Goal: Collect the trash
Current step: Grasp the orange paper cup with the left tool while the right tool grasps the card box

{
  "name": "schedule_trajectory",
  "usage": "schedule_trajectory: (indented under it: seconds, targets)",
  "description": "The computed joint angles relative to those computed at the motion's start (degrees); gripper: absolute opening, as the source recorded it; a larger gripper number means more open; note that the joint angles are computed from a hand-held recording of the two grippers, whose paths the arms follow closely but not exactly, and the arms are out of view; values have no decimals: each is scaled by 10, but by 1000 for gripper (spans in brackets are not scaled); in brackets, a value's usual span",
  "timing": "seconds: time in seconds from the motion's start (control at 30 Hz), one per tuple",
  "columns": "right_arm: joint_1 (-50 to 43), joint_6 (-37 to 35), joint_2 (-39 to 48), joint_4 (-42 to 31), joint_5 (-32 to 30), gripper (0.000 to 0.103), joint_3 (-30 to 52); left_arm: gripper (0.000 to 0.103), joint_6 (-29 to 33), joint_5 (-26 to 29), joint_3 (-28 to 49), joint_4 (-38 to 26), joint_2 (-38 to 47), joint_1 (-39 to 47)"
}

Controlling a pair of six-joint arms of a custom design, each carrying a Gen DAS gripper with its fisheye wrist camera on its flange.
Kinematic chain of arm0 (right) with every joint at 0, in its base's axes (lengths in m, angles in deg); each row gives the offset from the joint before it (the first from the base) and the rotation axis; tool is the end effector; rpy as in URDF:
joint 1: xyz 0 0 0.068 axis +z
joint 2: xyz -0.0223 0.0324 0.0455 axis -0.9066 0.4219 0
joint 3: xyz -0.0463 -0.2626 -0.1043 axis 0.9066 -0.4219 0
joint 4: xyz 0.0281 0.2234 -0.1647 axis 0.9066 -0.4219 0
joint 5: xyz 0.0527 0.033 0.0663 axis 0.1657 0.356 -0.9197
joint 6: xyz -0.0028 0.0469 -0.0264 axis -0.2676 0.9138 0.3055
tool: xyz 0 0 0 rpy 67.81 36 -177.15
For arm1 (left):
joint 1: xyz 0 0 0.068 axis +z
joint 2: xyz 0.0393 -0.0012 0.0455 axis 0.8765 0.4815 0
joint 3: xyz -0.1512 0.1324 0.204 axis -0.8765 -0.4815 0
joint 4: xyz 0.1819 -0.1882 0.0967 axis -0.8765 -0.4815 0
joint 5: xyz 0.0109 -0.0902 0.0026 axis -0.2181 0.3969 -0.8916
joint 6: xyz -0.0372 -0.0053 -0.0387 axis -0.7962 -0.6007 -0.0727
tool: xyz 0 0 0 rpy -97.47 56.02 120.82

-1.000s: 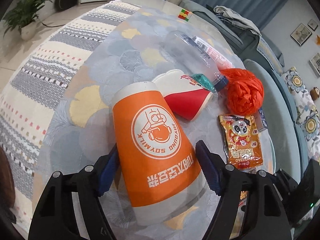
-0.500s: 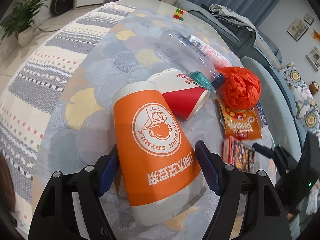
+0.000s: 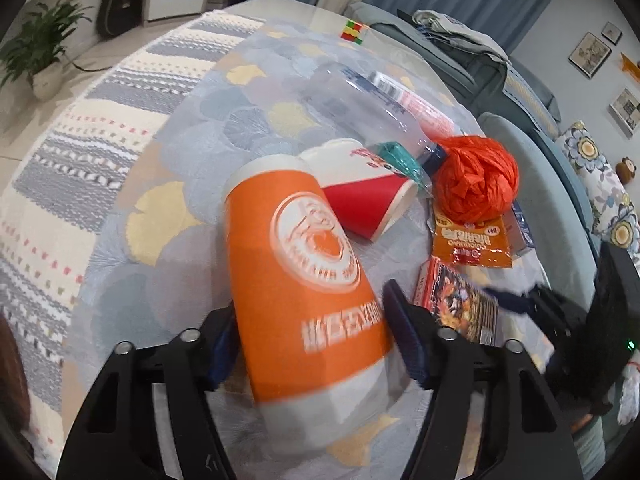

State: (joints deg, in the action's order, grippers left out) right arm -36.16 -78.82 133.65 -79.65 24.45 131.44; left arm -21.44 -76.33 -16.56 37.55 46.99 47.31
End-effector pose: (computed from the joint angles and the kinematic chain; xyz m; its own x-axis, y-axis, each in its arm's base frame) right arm 0.3341 0.1944 0.1064 -0.6123 -0.5663 -0.5518 -0.7234 0.6829 0.1018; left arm 0.2958 -0.0761 0.1203 -0.8165 -0.2890 -0.4999 -0.1201 0.9318 -0.3425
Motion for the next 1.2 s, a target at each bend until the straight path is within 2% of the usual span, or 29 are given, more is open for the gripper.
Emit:
schedule_trajectory:
  seconds: [0.07, 0.17, 0.2, 0.27, 0.3, 0.37, 0.57, 0.6, 0.67, 0.73, 0.87, 1.0, 1.2]
  targets:
    - [3, 13, -13, -10, -18, 67, -9, 53, 0, -16, -7, -2, -14, 1]
    - [1, 9, -40, -14, -42, 67, -30, 50, 1, -24, -12, -6, -28, 5]
    - [5, 12, -46, -12, -27, 68, -32, 50, 1, -25, -13, -8, -31, 5]
    - [2, 25, -52, -12, -16, 81, -30, 49, 0, -21, -18, -5, -37, 9]
    - [0, 31, -49, -17, -26, 83, -23, 49, -1, -20, -22, -1, -40, 11]
    - [7, 45, -39, -15, -26, 84, -12, 49, -1, -20, -28, 4, -48, 13]
    - [47, 93, 21, -18, 43, 84, 39, 48, 6, -32, -36, 16, -64, 7]
    - [51, 95, 24, -11, 56, 82, 39, 48, 8, -33, -37, 19, -68, 5]
    - [58, 90, 22, 7, 71, 59, 28, 48, 13, -32, -42, 26, -79, 1]
    - [61, 87, 8, 22, 83, 59, 11, 48, 14, -33, -44, 30, -89, -5]
    - [49, 94, -47, 66, 91, 58, -42, 48, 16, -33, -42, 36, -109, -25]
    - [21, 113, -128, 81, 94, 58, -90, 48, 16, -39, -24, 35, -128, -60]
    - [-59, 142, -275, 74, 135, 58, -151, 48, 28, -56, 59, 26, -113, -130]
